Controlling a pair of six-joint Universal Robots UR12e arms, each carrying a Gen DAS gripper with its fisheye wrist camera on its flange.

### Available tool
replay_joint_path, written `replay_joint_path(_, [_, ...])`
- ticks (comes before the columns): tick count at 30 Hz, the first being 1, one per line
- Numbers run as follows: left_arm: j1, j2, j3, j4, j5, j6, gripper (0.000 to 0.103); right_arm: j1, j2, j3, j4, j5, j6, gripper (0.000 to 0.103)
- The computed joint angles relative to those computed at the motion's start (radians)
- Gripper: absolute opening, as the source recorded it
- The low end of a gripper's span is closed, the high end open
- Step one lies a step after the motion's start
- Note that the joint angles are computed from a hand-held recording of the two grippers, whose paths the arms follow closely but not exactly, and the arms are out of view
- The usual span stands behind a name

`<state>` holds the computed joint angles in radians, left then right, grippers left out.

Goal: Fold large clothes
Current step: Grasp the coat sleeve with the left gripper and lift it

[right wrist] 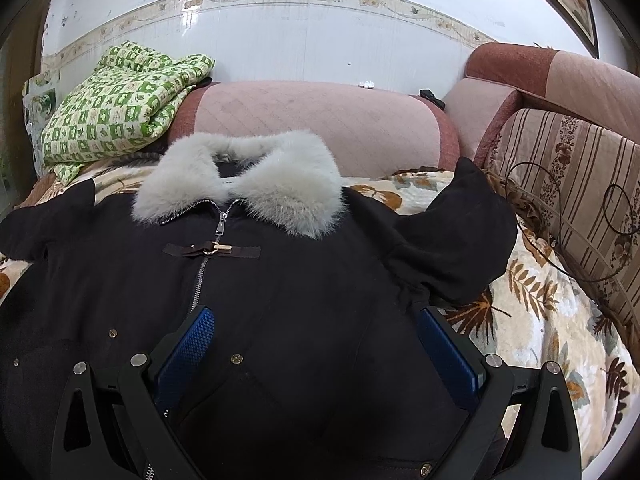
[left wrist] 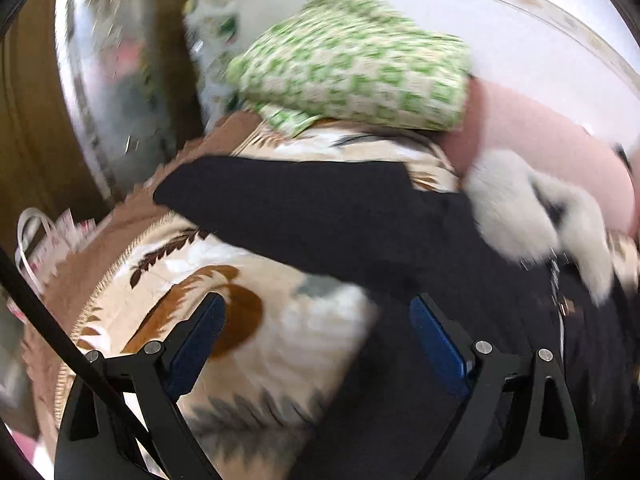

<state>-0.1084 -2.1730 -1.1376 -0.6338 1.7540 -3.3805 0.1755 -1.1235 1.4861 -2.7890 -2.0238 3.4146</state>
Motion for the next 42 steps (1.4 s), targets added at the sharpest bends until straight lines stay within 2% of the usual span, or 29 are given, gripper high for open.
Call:
replay_joint_path(3, [0.04, -0.037, 0.065, -0.094, -0.006, -0.1, 0.071, 0.0, 0.003, -0.004, 0.012, 0.001, -0.003, 0.102])
replay_joint_path(4, [0.051, -0.05, 0.084, -0.117, -0.007, -0.114, 0.069, 0.0, 0.004, -0.005, 0.014, 0.001, -0.004, 0.102])
replay_joint_path(7, [0.084, -0.075, 0.113, -0.144, -0.04, -0.156, 0.069, 0.001, 0.009, -0.01, 0.026, 0.001, -0.009, 0.102])
replay_joint_path(12, [0.151, -0.106, 0.139, -0.142, -0.169, -0.271, 0.069, 0.005, 0.019, -0.018, 0.044, -0.008, -0.03, 0.102])
replay_joint_path(17, [0.2, -0.142, 0.167, -0.114, -0.324, -0.34, 0.069, 0.01, 0.029, -0.029, 0.063, -0.011, -0.055, 0.102])
replay_joint_path(20, [0.214, -0.185, 0.223, -0.142, -0.397, -0.364, 0.069, 0.013, 0.037, -0.035, 0.078, -0.018, -0.073, 0.102])
replay_joint_path(26, [0.2, -0.27, 0.382, -0.246, -0.321, -0.314, 0.073, 0.011, 0.045, -0.046, 0.109, -0.002, -0.086, 0.102])
replay_joint_path(30, [0.196, -0.324, 0.505, -0.363, -0.285, -0.35, 0.075, 0.006, 0.049, -0.053, 0.137, 0.022, -0.09, 0.102])
replay_joint_path(31, [0.195, -0.336, 0.53, -0.383, -0.277, -0.36, 0.073, 0.006, 0.049, -0.054, 0.142, 0.024, -0.088, 0.102])
replay_joint_path(32, [0.189, -0.351, 0.571, -0.434, -0.242, -0.371, 0.066, 0.005, 0.05, -0.055, 0.147, 0.027, -0.085, 0.102])
replay_joint_path(33, [0.182, -0.363, 0.606, -0.478, -0.196, -0.371, 0.042, 0.004, 0.049, -0.055, 0.15, 0.026, -0.083, 0.102])
replay_joint_path(34, [0.175, -0.366, 0.619, -0.486, -0.159, -0.357, 0.018, 0.005, 0.049, -0.055, 0.149, 0.024, -0.082, 0.102])
replay_joint_path(36, [0.161, -0.373, 0.651, -0.502, -0.11, -0.312, 0.01, 0.006, 0.048, -0.053, 0.143, 0.018, -0.085, 0.102])
replay_joint_path(39, [0.135, -0.352, 0.647, -0.478, -0.03, -0.257, 0.008, 0.01, 0.048, -0.051, 0.125, 0.009, -0.099, 0.102])
replay_joint_path(42, [0.115, -0.317, 0.613, -0.419, -0.012, -0.222, 0.008, 0.015, 0.044, -0.044, 0.09, -0.003, -0.115, 0.102])
